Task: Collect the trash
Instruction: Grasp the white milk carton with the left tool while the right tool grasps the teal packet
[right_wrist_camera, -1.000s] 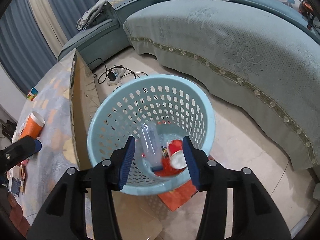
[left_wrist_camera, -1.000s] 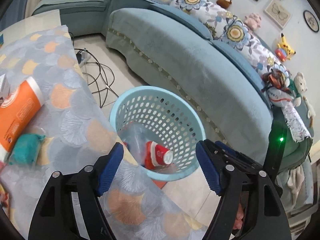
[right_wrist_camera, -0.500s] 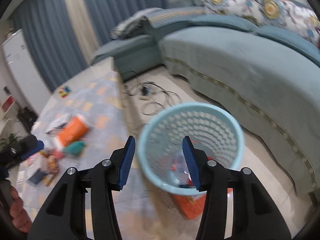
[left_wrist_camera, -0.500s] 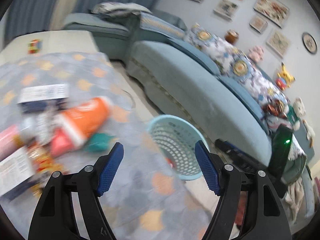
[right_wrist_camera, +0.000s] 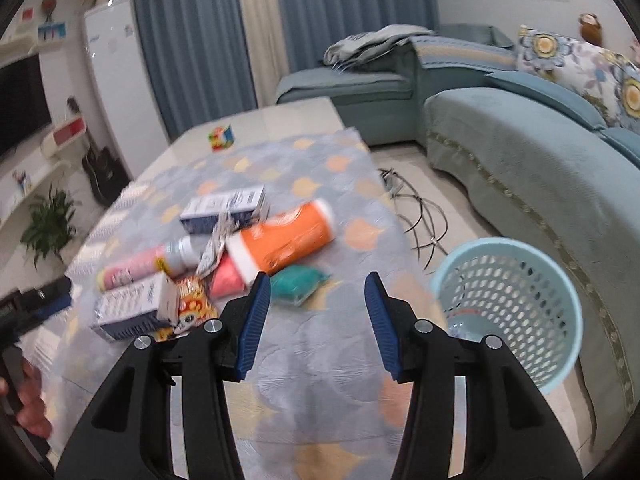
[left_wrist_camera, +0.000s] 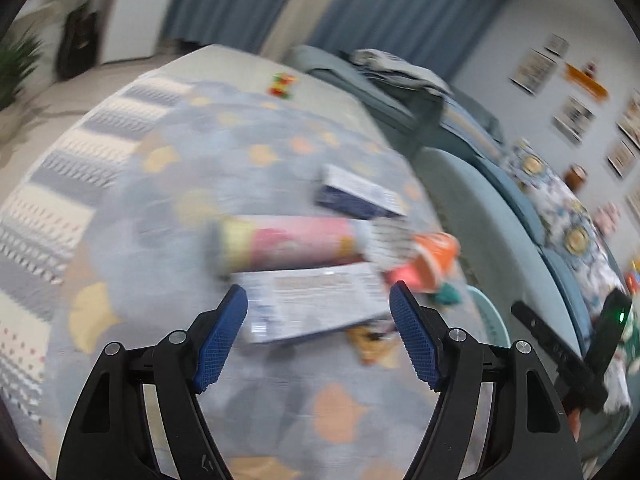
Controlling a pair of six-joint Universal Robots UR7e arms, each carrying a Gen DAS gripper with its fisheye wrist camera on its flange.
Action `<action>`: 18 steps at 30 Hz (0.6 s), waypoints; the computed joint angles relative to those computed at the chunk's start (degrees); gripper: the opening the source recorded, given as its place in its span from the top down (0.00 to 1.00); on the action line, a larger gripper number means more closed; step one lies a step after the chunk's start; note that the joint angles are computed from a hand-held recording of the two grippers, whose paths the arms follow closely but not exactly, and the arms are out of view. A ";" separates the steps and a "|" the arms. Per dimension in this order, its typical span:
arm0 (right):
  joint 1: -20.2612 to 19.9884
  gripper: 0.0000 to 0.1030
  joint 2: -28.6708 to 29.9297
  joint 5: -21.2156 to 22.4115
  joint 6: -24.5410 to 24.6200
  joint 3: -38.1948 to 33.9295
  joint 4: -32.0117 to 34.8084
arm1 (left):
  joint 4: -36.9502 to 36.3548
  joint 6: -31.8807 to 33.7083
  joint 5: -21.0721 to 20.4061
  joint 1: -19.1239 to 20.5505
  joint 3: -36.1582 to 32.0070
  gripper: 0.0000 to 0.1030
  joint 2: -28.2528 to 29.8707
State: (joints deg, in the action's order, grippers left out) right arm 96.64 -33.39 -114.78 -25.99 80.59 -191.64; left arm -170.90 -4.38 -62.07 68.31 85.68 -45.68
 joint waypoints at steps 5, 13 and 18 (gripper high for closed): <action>0.04 0.64 3.05 -1.17 -0.63 -2.69 2.49 | 2.96 -1.65 -0.88 2.41 -2.26 0.31 1.04; 0.26 0.64 3.70 -2.10 -1.12 -3.48 2.72 | 9.49 -1.57 -9.02 3.20 -2.80 0.45 1.62; 0.22 0.64 3.75 -1.98 -0.38 -3.84 3.17 | 12.91 -0.19 -14.53 2.08 -0.35 0.45 0.84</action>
